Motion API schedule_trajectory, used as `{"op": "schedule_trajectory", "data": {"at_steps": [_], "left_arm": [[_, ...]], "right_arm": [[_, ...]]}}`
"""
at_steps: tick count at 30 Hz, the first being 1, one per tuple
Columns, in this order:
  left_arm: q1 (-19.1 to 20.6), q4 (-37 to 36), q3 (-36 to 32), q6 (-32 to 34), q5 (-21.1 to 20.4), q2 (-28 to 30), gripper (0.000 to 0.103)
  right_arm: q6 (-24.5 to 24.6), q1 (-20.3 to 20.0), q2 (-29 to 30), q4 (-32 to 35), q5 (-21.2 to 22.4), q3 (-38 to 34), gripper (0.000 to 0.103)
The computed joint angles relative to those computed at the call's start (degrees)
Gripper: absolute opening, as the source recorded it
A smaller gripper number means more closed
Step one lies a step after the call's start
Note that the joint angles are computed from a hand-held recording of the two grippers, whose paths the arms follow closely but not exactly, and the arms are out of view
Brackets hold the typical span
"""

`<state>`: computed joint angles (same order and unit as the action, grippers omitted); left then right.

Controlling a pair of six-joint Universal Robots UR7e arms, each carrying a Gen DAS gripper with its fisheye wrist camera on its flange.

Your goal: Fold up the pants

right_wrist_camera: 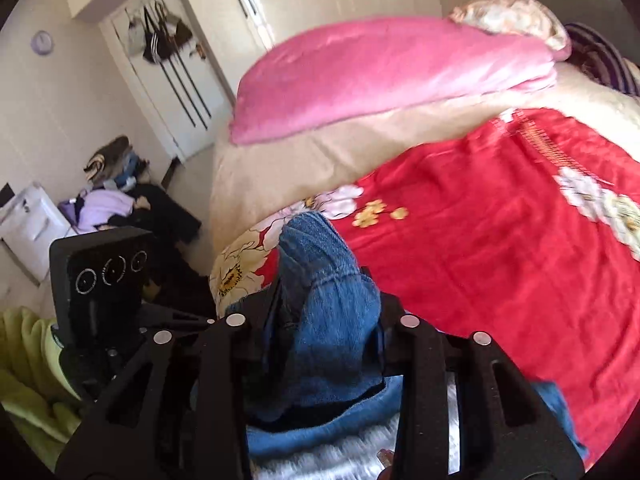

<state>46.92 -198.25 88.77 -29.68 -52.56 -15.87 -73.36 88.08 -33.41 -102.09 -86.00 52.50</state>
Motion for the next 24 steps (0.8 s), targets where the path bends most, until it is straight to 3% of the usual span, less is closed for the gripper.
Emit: {"op": "schedule_trajectory", "data": {"at_steps": [4,6,9,12,15,20,24], "left_arm": [[-0.16,4.56,-5.73,4.74,-2.71,1.99,0.058],[0.14,7.73,-8.62,6.80,-5.51,3.08,0.059],[0.74,13.41,-12.18,9.39,-10.10,4.72,0.060],[1.65,18.13,-15.76,10.07,-13.62,6.67,0.060],[1.96,22.28,-18.21,9.94,-12.41,7.73,0.067],[2.17,21.78,-16.98,9.62,-12.18,7.09,0.067],[0.30,18.27,-13.38,8.25,-11.00,6.43,0.068]], "right_arm": [[1.51,-2.40,-1.83,1.79,3.55,-1.60,0.042],[2.83,-3.86,-2.73,2.19,5.71,-2.20,0.062],[4.10,-6.21,-4.66,-0.70,6.70,-1.18,0.063],[5.93,-7.73,-6.28,-7.20,3.64,1.76,0.063],[6.86,-8.39,-6.67,-10.34,0.24,3.79,0.065],[11.14,-8.28,-4.40,-22.54,-10.87,6.11,0.065],[12.94,-9.34,-4.40,-20.66,-8.54,5.22,0.065]]}}
